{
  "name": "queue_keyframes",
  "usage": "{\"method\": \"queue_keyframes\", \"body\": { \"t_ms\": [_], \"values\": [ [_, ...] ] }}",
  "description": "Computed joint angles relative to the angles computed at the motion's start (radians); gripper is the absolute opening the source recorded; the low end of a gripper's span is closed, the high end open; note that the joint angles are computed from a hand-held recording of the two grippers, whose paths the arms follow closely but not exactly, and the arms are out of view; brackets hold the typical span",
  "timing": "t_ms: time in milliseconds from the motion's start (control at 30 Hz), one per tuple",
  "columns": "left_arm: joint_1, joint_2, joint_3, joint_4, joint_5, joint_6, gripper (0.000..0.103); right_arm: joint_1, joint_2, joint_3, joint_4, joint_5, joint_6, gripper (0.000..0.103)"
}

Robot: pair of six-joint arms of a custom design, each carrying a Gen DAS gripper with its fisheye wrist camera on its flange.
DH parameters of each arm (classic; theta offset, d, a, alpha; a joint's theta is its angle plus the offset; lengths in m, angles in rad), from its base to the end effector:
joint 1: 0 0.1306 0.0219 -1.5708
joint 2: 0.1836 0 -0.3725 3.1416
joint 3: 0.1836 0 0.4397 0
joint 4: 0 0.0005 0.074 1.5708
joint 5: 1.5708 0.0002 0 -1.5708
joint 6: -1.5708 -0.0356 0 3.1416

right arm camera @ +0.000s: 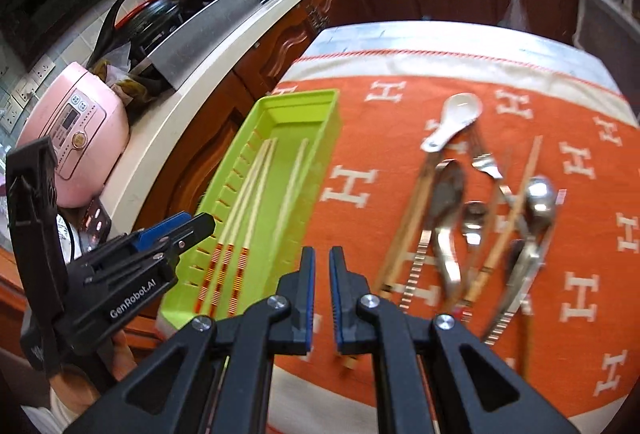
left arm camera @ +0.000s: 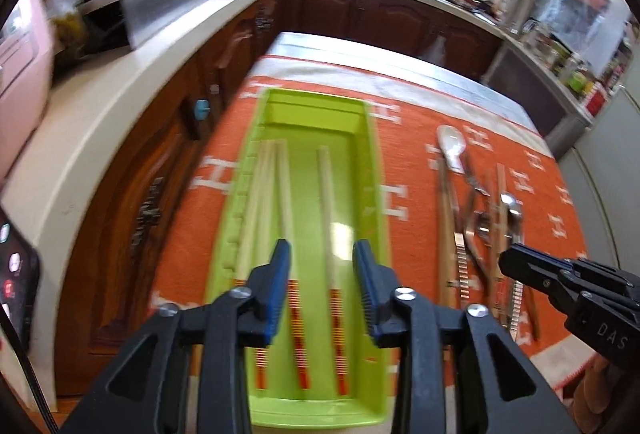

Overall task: Organize utensils
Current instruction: 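Close the left gripper on a plain wooden chopstick while the right gripper returns to the utensils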

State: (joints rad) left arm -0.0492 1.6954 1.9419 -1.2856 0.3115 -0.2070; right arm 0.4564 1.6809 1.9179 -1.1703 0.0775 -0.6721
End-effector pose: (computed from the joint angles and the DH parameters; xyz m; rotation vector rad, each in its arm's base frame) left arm 0.6145 -0.0417 0.4997 0.4370 2.5330 -0.3469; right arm 0.5599 0.2713 0.5023 0.3056 2.5206 0.3649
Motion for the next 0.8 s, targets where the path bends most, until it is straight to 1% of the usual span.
{"method": "queue_keyframes", "body": {
  "t_ms": [33,133,233,300,333,367,400,467,533,567,667,800],
  "values": [
    [-0.009,-0.007,-0.008,-0.001,0.018,-0.005,0.050,-0.001,-0.015,-0.017,0.004,0.013,0.003,0.007],
    [-0.037,-0.021,-0.021,-0.006,0.054,-0.034,0.051,-0.009,-0.070,-0.083,0.016,0.057,-0.003,0.007],
    [-0.062,-0.005,-0.002,-0.047,0.094,-0.050,0.051,-0.021,-0.118,-0.146,0.025,0.073,-0.026,0.007],
    [-0.079,0.015,0.020,-0.085,0.123,-0.059,0.045,-0.032,-0.150,-0.191,0.038,0.070,-0.048,0.007],
    [-0.090,0.020,0.023,-0.100,0.127,-0.065,0.034,-0.035,-0.164,-0.210,0.044,0.072,-0.053,0.007],
    [-0.099,0.025,0.027,-0.112,0.127,-0.070,0.029,-0.038,-0.176,-0.227,0.048,0.077,-0.058,0.007],
    [-0.109,0.033,0.031,-0.124,0.126,-0.077,0.028,-0.044,-0.192,-0.250,0.055,0.081,-0.068,0.007],
    [-0.132,0.047,0.034,-0.145,0.115,-0.093,0.018,-0.053,-0.214,-0.286,0.074,0.074,-0.086,0.007],
    [-0.149,0.067,0.045,-0.174,0.103,-0.107,0.014,-0.066,-0.238,-0.328,0.098,0.058,-0.105,0.007],
    [-0.156,0.076,0.048,-0.178,0.096,-0.107,0.014,-0.071,-0.244,-0.340,0.104,0.053,-0.112,0.007],
    [-0.175,0.097,0.052,-0.164,0.047,-0.099,0.013,-0.089,-0.263,-0.383,0.132,0.027,-0.125,0.007],
    [-0.181,0.142,0.090,-0.181,0.013,-0.088,0.012,-0.106,-0.276,-0.419,0.165,-0.007,-0.132,0.007]
  ]
}}
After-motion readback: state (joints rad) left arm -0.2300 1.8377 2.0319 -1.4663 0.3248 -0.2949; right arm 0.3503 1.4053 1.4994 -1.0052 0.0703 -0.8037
